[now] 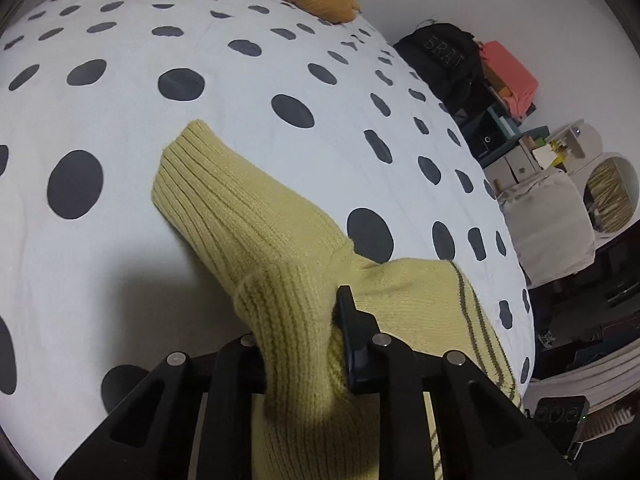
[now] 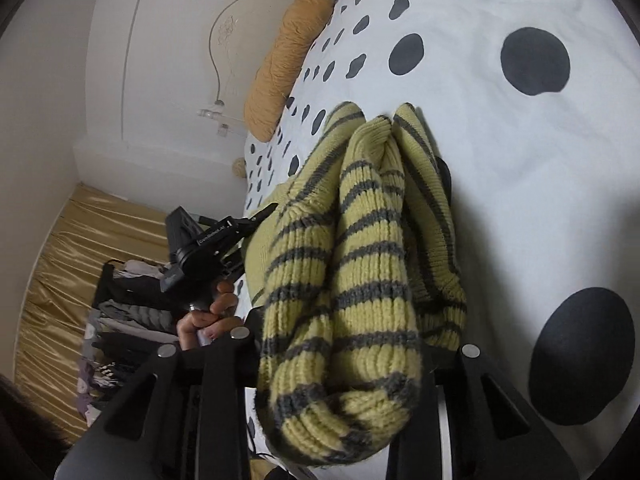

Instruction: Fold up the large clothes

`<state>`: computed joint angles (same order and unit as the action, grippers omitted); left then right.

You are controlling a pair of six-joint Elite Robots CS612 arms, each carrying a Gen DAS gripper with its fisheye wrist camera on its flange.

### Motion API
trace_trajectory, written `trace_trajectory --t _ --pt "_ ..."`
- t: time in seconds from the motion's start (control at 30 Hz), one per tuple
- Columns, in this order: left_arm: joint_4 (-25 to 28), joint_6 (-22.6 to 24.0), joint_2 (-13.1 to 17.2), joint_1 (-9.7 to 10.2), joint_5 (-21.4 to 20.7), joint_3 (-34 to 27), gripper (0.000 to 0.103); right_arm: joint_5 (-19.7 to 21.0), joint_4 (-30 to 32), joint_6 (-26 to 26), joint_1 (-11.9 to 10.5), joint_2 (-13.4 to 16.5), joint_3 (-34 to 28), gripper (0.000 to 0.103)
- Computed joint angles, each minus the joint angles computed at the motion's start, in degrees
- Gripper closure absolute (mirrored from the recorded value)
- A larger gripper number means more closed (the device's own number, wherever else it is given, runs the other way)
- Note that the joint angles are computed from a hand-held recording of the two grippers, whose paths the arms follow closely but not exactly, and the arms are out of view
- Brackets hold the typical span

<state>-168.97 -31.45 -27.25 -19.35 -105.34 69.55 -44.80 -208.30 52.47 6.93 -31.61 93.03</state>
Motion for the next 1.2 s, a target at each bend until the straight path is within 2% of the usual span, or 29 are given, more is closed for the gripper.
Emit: trace_trajectory --t 0.1,0.2,0.3,0.33,0.4,0.43,0.5,0.53,0.57,0.6,0.67,0.77,0.83,0.9,0.93,0.97,1.0,1.07,1.17,1.2 --pt "-2.69 -0.81 -2.35 0.72 -0.08 2.77 0.085 1.31 -5.24 8.59 0.52 1.28 -1.37 0.071" --pt "-5.66 0.94 -6.92 1.42 3.83 7.5 0.086 4.75 -8.66 13.14 1.87 2.29 -3.91 0.071" --pt "-4.37 2.41 -10.93 2.71 8.01 11.14 0.086 8.36 -12.59 20.45 3.79 4.71 -8.75 0.072" --pt "-3.51 3.11 -11.48 3.13 9.28 11.73 0.085 8.68 -12.06 20.6 4.53 5.25 -10.01 0.072" --pt "-1.02 4.1 -11.24 4.03 11.97 12.1 0.084 8.63 -5.53 15.66 5.87 5.51 -11.04 0.072" --pt "0.89 4.1 -9.96 4.79 12.01 11.47 0.084 8.47 0.47 11.0 6.5 5.32 -11.08 0.072" --pt "6.31 2.88 -6.64 6.06 10.6 9.17 0.081 6.14 12.46 1.09 7.69 4.51 -10.44 0.072" --pt "7.64 1.58 -5.15 6.53 10.28 8.45 0.076 3.39 18.46 -3.48 8.72 4.5 -10.2 0.072" --pt "6.56 -0.19 -4.12 7.24 8.53 8.34 0.071 3.04 22.15 -5.66 9.0 4.57 -10.36 0.072" --pt "3.08 -2.58 -3.55 7.97 6.08 8.81 0.062 3.7 23.43 -6.4 8.97 4.73 -10.61 0.073" --pt "-1.05 -6.19 -3.13 9.14 2.87 9.02 0.06 2.85 25.12 -8.67 8.96 3.81 -10.21 0.072" --pt "-0.84 -3.65 -3.18 9.91 4.73 6.79 0.067 2.45 28.99 -11.43 9.03 3.03 -10.35 0.072" --pt "2.4 -1.52 -2.76 10.54 5.21 3.55 0.07 2.53 28.64 -11.08 9.08 2.95 -10.12 0.072" --pt "4.87 0.56 -3.02 10.29 9.59 1.6 0.077 1.62 28.37 -9.81 9.58 2.98 -10.54 0.071" --pt "3.24 2.68 -3.87 9.79 14.9 2.04 0.078 1.45 28.62 -9.63 9.63 2.56 -10.29 0.07" --pt "0.6 3.96 -4.91 9.61 18.44 2.94 0.078 1.02 29.42 -10.39 9.46 1.9 -9.76 0.067" --pt "-2.34 3.43 -6.03 9.73 19.58 4.19 0.075 0.29 30.27 -11.54 9.31 0.92 -8.79 0.066" --pt "-5.29 1.73 -8.31 10.14 19.43 7.01 0.074 -2.77 31.76 -14.32 9.12 -1.92 -6.05 0.064" --pt "-8.2 4.85 -12.12 9.38 18.59 13.32 0.067 -9.01 30.34 -16.78 8.87 -6.23 -1.95 0.064" --pt "-8.89 6.65 -13.29 8.73 19.17 15.77 0.064 -12.85 30.59 -19.46 9.05 -7.76 -1.43 0.064"
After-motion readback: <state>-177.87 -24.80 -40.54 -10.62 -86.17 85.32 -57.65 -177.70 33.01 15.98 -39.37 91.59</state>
